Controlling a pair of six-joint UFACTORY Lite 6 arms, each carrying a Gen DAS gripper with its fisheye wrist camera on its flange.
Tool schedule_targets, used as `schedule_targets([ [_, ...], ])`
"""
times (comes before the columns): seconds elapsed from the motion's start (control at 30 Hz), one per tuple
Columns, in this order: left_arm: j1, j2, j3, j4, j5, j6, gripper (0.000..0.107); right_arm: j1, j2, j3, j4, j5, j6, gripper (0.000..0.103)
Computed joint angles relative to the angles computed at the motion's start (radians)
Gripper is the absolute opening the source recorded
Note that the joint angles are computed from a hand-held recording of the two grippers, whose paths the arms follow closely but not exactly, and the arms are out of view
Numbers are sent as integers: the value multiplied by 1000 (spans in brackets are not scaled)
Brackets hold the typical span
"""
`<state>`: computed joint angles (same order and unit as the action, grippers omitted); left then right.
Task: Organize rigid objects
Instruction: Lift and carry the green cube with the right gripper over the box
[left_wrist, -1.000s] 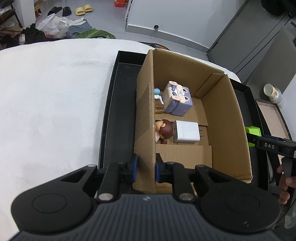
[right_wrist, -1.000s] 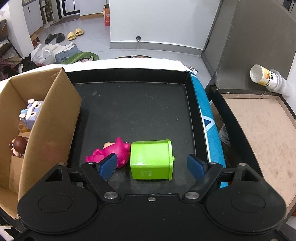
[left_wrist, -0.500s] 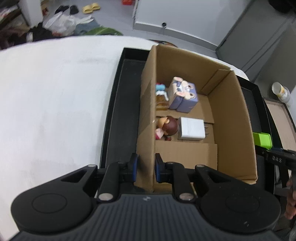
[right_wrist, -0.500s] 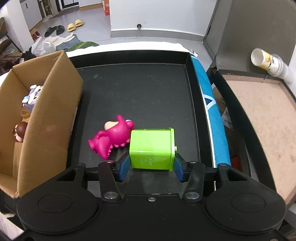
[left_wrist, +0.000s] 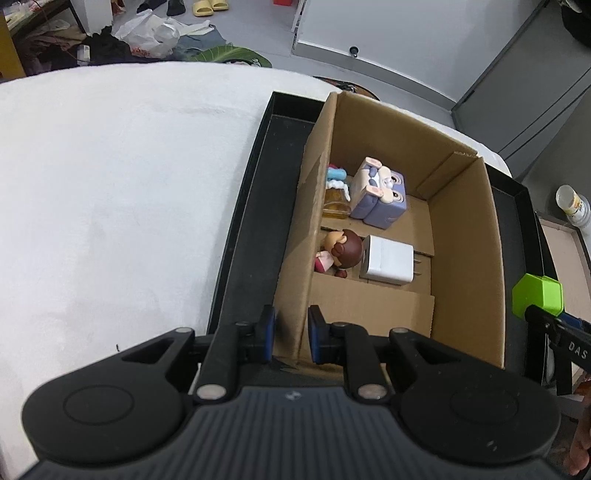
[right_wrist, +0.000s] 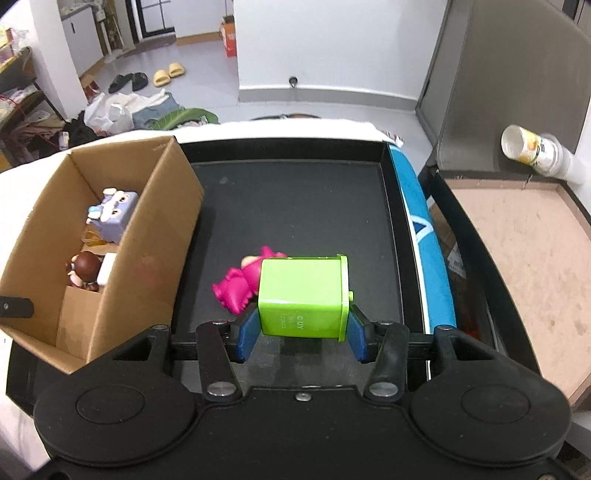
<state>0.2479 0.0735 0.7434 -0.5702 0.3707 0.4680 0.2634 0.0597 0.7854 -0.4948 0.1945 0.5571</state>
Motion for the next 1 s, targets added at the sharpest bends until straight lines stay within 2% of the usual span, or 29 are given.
schedule_targets([
  [0.1, -19, -18, -4, 46, -4, -59, 18, -28, -28, -19, 179, -19, -184, 48],
  [0.33, -28, -18, -9, 48, -7, -62, 18, -33, -123, -51, 298, -31, -298, 48],
  [0.4, -29, -16, -6, 49, -3, -59, 18, -29, -154, -63, 382, -44, -386, 48],
  [0.57, -5, -6, 2, -32, 11, 45, 18, 17, -178, -25, 513, -30, -495, 48],
  [0.67, 10, -7, -2, -85, 18, 124, 18, 62, -198, -18, 351, -30, -324, 48],
  [0.77, 29, -3, -4, -143, 30, 203, 18, 98, -198, -9, 268, -36, -237, 48],
  [1.0, 48, -9, -19, -212, 36, 296, 18, 184, -102, 56, -141, -28, 166, 48],
])
